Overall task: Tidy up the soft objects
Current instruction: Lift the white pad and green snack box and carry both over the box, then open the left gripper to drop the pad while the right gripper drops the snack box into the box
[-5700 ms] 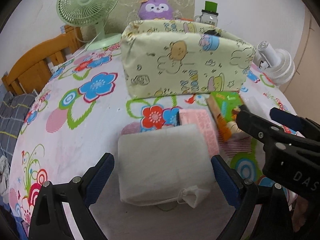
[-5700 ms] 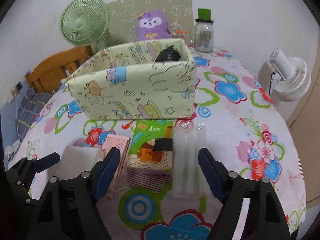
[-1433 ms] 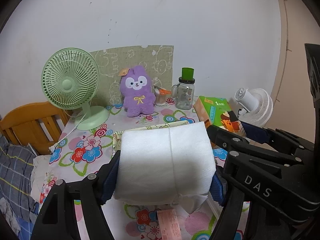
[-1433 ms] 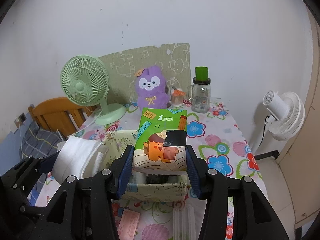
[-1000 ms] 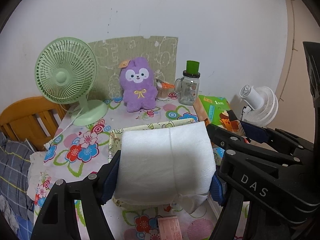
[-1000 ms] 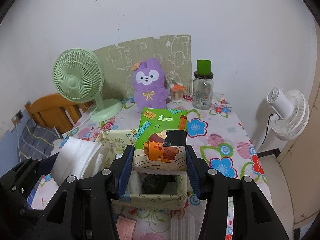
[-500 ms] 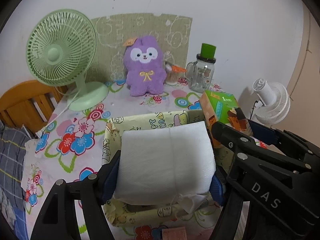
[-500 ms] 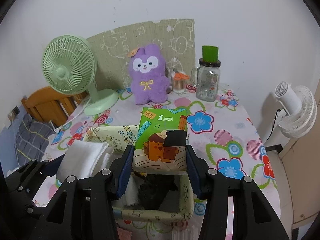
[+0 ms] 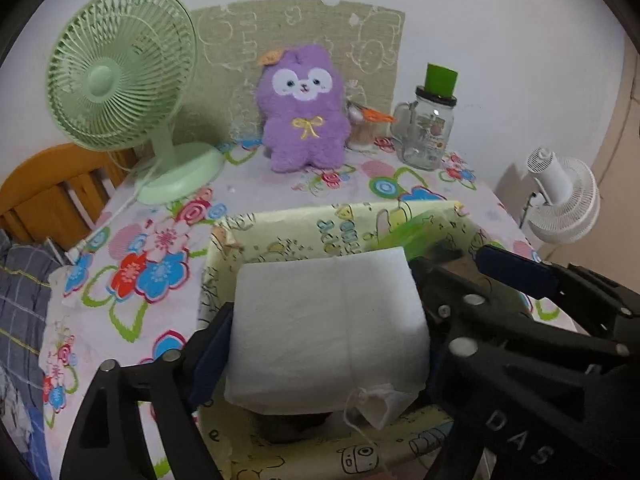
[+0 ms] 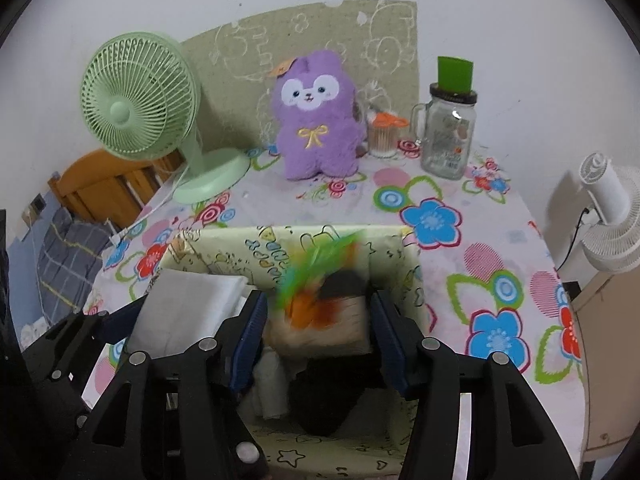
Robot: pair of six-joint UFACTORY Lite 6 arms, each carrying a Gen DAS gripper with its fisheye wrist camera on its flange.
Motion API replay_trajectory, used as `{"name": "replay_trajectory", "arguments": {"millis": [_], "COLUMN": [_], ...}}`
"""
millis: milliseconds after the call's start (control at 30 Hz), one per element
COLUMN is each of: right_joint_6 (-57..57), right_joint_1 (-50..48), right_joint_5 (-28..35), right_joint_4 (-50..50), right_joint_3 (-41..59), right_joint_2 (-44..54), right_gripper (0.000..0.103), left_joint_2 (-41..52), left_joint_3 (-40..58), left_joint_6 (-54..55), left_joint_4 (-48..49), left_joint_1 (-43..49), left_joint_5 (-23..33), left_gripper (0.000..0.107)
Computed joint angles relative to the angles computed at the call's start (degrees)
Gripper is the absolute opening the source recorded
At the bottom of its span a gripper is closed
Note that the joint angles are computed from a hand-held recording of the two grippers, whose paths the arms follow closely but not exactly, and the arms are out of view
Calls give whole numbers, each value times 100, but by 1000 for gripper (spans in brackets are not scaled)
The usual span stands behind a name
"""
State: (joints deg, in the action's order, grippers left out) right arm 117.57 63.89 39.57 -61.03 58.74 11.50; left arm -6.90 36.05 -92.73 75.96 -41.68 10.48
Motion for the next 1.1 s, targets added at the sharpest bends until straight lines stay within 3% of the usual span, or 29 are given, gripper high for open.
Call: {"name": "replay_trajectory", "arguments": {"millis": [100, 167, 600, 1100], "right_joint_6": [260, 346, 466, 767], "right_joint_1": [33, 60, 572, 1681], "right_joint_5": [119, 178, 691, 1893], "right_joint_4": [-88, -82, 216, 471], "right_joint_3": [-29, -63, -299, -192], "right_joint_2": [43, 21, -425, -753], "right_gripper": [77, 78, 78, 79], "left_joint_2": [67, 60, -537, -2155], "left_joint_3": [18, 11, -276, -911], "left_joint_6": [168, 13, 1753, 1666], "left_joint_4": [-137, 15, -1970, -2308], "left_joint_1": [71, -12, -169, -1169], "left_joint_5": [-96, 56, 168, 1271], "left_gripper": [93, 94, 95, 96]}}
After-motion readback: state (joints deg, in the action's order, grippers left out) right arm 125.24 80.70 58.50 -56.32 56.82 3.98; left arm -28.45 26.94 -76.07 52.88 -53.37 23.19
